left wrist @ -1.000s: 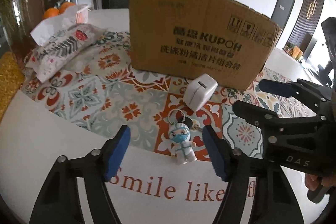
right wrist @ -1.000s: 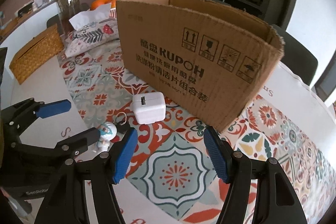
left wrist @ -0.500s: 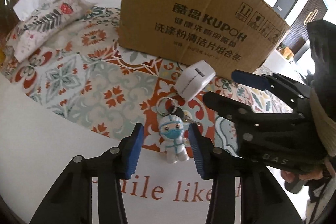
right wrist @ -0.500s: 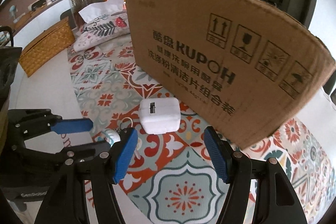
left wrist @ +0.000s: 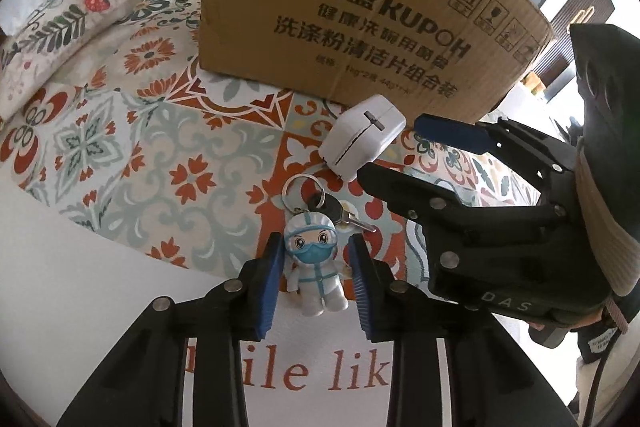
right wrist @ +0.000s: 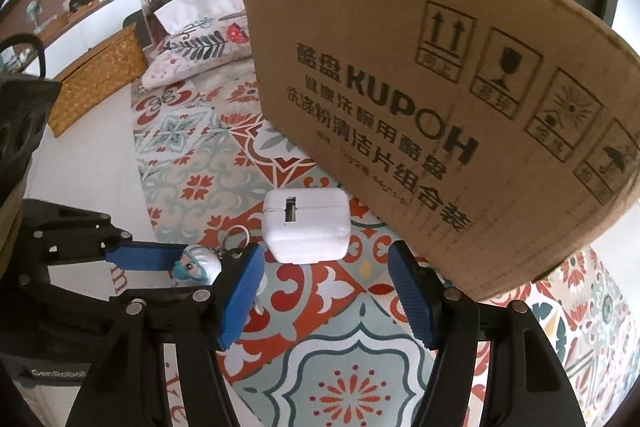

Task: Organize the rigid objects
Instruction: 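Close the left tool on the astronaut figure while the right tool grasps the white plug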

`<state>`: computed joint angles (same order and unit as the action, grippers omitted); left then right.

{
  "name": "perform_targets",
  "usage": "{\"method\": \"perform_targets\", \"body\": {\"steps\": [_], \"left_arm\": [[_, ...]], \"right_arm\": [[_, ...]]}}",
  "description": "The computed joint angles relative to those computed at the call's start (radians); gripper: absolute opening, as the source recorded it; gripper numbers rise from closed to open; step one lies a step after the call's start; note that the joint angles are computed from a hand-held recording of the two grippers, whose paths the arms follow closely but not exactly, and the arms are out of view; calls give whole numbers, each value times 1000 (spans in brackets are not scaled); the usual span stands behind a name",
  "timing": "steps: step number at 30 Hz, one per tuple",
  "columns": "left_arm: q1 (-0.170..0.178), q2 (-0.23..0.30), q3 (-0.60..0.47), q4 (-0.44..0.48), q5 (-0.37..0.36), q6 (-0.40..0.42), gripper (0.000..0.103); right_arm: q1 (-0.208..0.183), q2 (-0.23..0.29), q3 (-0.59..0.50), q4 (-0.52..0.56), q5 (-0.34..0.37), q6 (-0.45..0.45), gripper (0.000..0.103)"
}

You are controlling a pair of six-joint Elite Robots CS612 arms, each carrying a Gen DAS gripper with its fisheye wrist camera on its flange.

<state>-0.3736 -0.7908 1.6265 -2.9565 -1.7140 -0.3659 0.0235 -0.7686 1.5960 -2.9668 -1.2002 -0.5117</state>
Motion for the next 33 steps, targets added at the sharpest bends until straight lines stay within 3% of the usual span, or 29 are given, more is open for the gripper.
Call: {"method": "perform_targets", "body": {"steps": [10, 15, 18, 33], "left_arm": [[16, 6, -14, 0, 18, 18, 32], [32, 14, -28, 3, 11, 28, 32], [39, 16, -31, 3, 15, 25, 32], [41, -24, 31, -54, 11, 53, 32]], "right_arm": [[5, 27, -33, 3, 38, 40, 66], [6, 41, -56, 37, 75, 95, 57], [10, 44, -53, 24, 61, 120, 49], [27, 10, 4, -50, -33, 329, 49]]}}
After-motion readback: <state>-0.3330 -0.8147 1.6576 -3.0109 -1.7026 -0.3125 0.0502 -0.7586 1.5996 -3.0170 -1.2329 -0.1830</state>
